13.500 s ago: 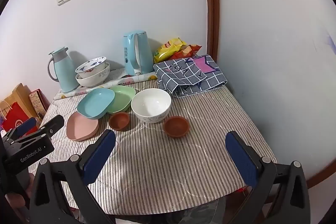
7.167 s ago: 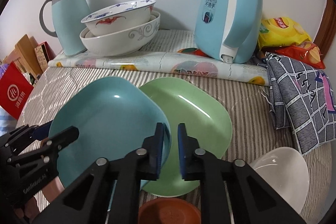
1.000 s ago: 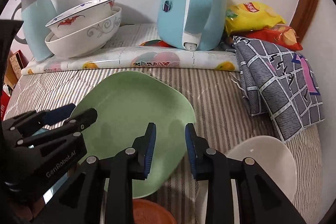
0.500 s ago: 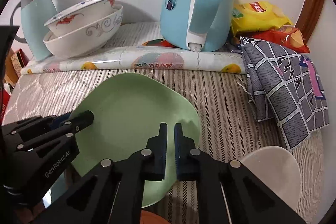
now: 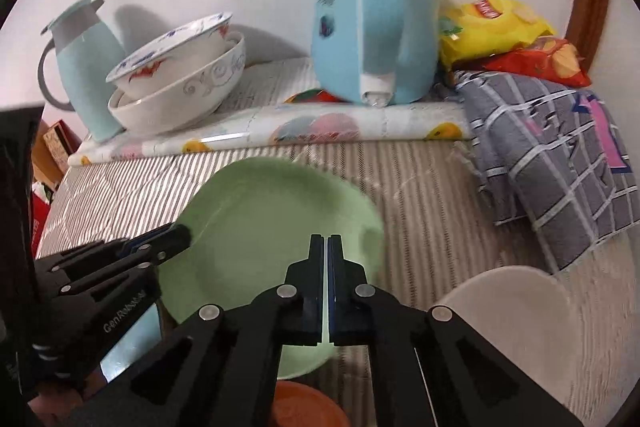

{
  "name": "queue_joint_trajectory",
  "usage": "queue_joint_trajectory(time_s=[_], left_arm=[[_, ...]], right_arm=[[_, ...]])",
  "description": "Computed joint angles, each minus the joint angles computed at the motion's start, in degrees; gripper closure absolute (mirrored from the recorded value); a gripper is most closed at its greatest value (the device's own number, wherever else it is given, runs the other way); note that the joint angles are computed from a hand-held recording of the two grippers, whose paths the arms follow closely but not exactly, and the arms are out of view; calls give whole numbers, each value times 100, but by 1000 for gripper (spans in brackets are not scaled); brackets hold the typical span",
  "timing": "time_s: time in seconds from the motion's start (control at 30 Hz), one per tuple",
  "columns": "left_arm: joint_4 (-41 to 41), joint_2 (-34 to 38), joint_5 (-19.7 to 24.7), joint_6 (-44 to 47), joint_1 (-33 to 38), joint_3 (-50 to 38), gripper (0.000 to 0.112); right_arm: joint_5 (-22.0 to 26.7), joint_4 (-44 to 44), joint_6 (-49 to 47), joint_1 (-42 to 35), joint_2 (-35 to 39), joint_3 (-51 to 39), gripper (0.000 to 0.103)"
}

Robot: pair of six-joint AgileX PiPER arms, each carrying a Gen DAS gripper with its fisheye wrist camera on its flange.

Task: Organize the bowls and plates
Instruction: 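Close the left gripper on the light-green plate rim, then carry the light-green plate onto the teal-blue plate and open the left gripper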

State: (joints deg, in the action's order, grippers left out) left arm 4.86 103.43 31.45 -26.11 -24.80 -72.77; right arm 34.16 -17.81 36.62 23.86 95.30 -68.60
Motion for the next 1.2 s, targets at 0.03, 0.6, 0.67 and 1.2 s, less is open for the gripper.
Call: queue_joint_trajectory(time_s=[0.03,0.6,0.67,1.2], left_arm=[[-75,-24,-2,55,38,24,106],[3,192,117,-107,191,-138,102],[-142,307,152,-15,197,-240,102],[22,18,91,-203,43,-95,102]], right_arm=[[37,-65,-24,-12,-12,-18,84],[256,209,-478,9,822,-698,72],[259,397,-614,-35,913,-769,79],[-3,129,-113,-92,594,-400,96]])
